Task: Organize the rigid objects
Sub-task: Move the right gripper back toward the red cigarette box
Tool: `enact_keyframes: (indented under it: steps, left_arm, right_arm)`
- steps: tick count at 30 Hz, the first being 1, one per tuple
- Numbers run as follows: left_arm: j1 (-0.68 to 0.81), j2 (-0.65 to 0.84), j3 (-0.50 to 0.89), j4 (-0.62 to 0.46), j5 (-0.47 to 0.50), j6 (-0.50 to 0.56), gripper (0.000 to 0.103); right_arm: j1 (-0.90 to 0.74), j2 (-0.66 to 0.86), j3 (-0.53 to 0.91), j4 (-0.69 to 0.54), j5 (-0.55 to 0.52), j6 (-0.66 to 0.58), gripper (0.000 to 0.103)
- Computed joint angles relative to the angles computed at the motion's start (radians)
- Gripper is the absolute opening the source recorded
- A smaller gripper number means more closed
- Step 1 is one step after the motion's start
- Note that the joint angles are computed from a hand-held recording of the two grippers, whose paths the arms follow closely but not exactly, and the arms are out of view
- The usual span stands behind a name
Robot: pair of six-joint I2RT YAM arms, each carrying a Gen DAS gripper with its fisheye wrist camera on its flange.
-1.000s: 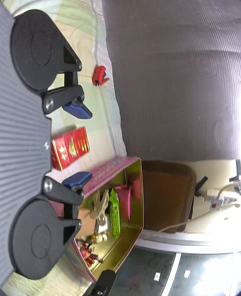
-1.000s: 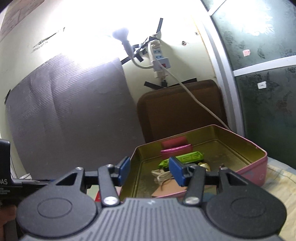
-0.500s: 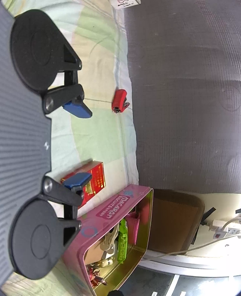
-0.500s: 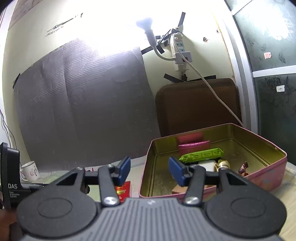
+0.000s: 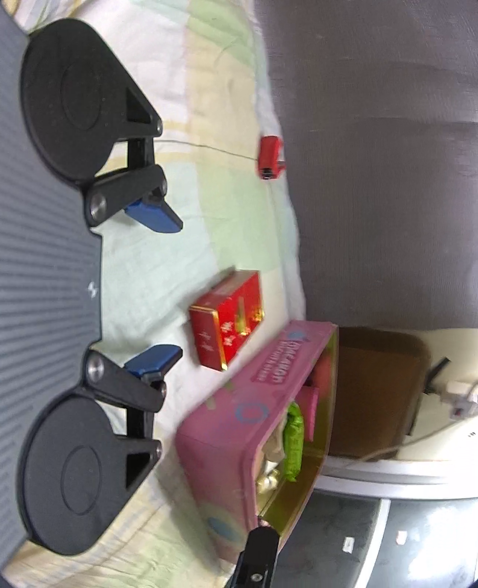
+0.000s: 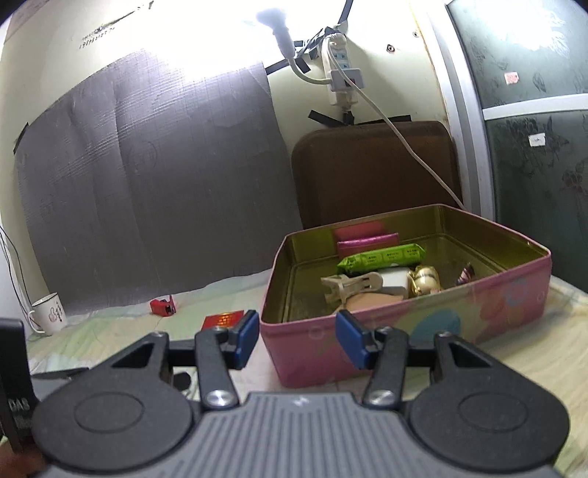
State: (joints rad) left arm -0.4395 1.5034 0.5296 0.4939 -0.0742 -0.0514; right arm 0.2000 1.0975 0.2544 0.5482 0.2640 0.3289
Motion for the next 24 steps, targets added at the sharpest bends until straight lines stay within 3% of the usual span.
enact_keyframes:
  steps: [2,4,5,6,7,9,13,24]
  left_arm:
    - [-0.002,0.0,-0.011,0.018,0.0,0.001,0.071]
    - [0.005,-0.003,-0.016,0.026,0.008,-0.011,0.071]
    - [0.014,-0.003,-0.02,0.034,0.017,-0.02,0.071]
    - [0.022,-0.005,-0.024,0.039,0.026,-0.031,0.071]
    - [0.02,-0.008,-0.03,0.044,0.023,-0.046,0.071]
    - [0.033,-0.01,-0.035,0.048,0.042,-0.062,0.072]
    - [0.058,-0.008,-0.036,0.054,0.088,-0.059,0.074]
    - [0.077,-0.003,-0.028,0.037,0.123,-0.079,0.082]
  right_arm:
    - [0.017,-0.013,-0.017,0.031,0.031,0.008,0.047]
    - [0.044,-0.019,-0.038,0.086,0.09,0.014,0.056]
    - [0.062,-0.01,-0.046,0.116,0.134,0.018,0.07]
    - [0.073,0.012,-0.053,0.154,0.167,0.024,0.093]
    - [0.08,0.038,-0.062,0.193,0.196,0.037,0.102]
    - [0.096,0.087,-0.073,0.246,0.248,0.078,0.103]
    - [0.086,0.097,-0.038,0.13,0.23,0.142,0.103]
    - [0.151,0.146,0.009,0.022,0.296,0.212,0.103]
